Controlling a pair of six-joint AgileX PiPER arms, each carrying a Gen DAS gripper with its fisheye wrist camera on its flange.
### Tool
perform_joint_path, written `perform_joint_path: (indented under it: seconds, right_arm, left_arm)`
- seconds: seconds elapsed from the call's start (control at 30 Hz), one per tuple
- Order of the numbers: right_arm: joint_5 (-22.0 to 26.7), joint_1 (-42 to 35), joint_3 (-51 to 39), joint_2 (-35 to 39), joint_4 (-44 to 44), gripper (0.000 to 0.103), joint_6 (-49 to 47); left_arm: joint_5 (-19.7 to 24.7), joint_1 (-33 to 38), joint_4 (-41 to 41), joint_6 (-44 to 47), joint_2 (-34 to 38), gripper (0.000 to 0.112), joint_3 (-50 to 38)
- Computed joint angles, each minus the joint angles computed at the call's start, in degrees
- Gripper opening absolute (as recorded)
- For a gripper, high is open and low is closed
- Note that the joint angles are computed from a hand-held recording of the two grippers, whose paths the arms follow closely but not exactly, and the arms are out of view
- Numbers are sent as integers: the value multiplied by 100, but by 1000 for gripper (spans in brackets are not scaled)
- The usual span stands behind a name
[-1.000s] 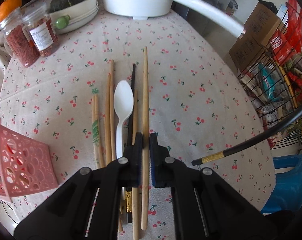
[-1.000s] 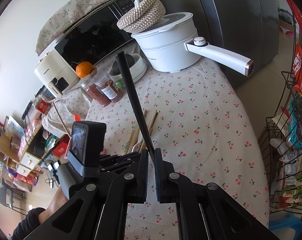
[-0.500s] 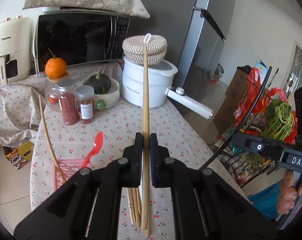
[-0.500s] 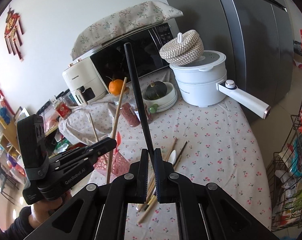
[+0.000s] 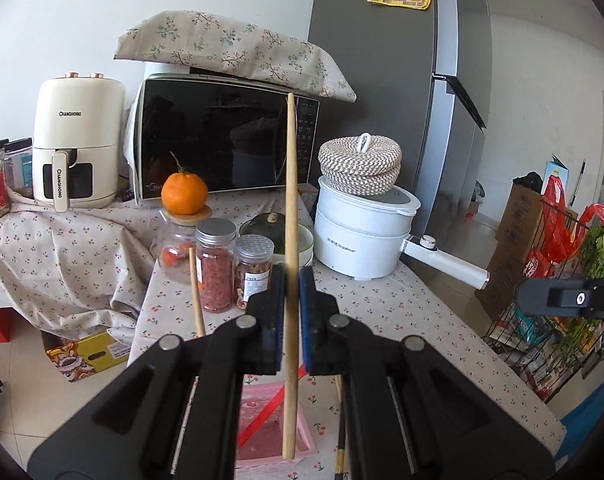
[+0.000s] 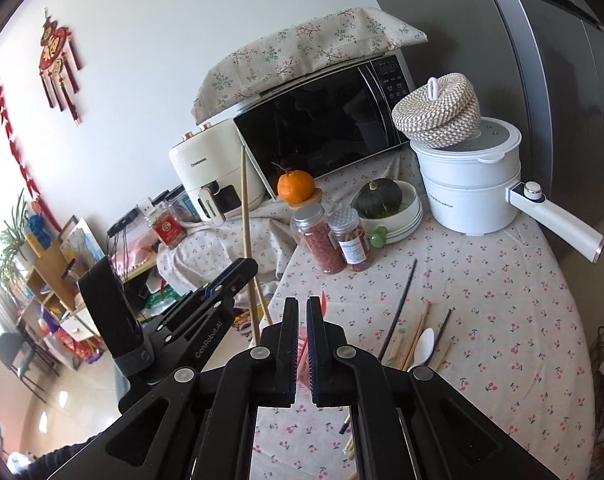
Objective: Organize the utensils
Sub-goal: 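Drop the black chopstick into the pink holder with the right gripper while the left gripper lifts its chopstick, then lower the right gripper onto a second black chopstick and close on it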
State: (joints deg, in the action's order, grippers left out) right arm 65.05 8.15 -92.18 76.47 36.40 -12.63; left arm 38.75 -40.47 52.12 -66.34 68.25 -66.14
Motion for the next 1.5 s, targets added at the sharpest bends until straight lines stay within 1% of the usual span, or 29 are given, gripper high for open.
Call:
perform_joint_path:
  seconds: [0.07,0.1,0.13,0.17,0.2,0.37,0.53,0.6,0.67,0.77,0.83,0.93,1.03,1.07,1.27,1.47,1.5]
  right_arm:
    - [18,73,-19,145,-123,6,69]
    - [14,90,-10,240,-223,8,148]
    - [34,71,-11,376,-298,15,235]
    - [97,36,-58,557,-357,20,338]
    - [201,-4,-142,773,-389,27,423]
    - [460,-11,-548,1777,-421,28,616]
    - [412,430,-1095,2804,-557,28,692]
    - [295,552,-1304,3211,-647,28,702]
    - [24,620,-1398,3528,-685,28,567]
    - [-525,691,-1323,3806,-551,28,-98]
    - [-740,728,-1339,3978,-498,28,-385]
    - [-1030,752,-1255,4162,-260,28,-763]
    - [-1258,906,-1223,4288,-415,28,-794]
    - [-1471,931,-1057,4203,-359,28,-923]
    - [-1694,1122,-1088,4215,-751,28,-771]
    - [-1301,1321,-1374,4232,-1528,27,-479]
    - [-1183,1377,-1470,4251,-1748,25,-391]
  left_arm:
    - [-152,147,-458,297,-96,8,-4]
    - [-191,178,-660,417,-159,8,8]
    - [-194,168,-808,506,-223,8,25]
    - [-196,166,-978,646,-275,8,22]
    - [-188,166,-1101,760,-334,8,26]
    - [-155,356,-1675,1198,-626,8,130]
    - [-265,819,-2421,1701,-891,8,245]
    - [-290,959,-2663,1926,-977,8,277]
    - [-321,1077,-2862,2129,-1040,8,296]
    - [-408,1304,-3216,2452,-1111,8,338]
    - [-452,1438,-3450,2643,-1128,8,354]
    - [-510,1544,-3602,2743,-1120,8,386]
    - [-568,1548,-3565,2678,-1079,8,405]
    - [-588,1531,-3523,2642,-1066,8,411]
    - [-614,1296,-2930,2141,-972,8,406]
    - [-639,1248,-2699,1868,-886,8,399]
    - [-639,1238,-2683,1861,-883,8,400]
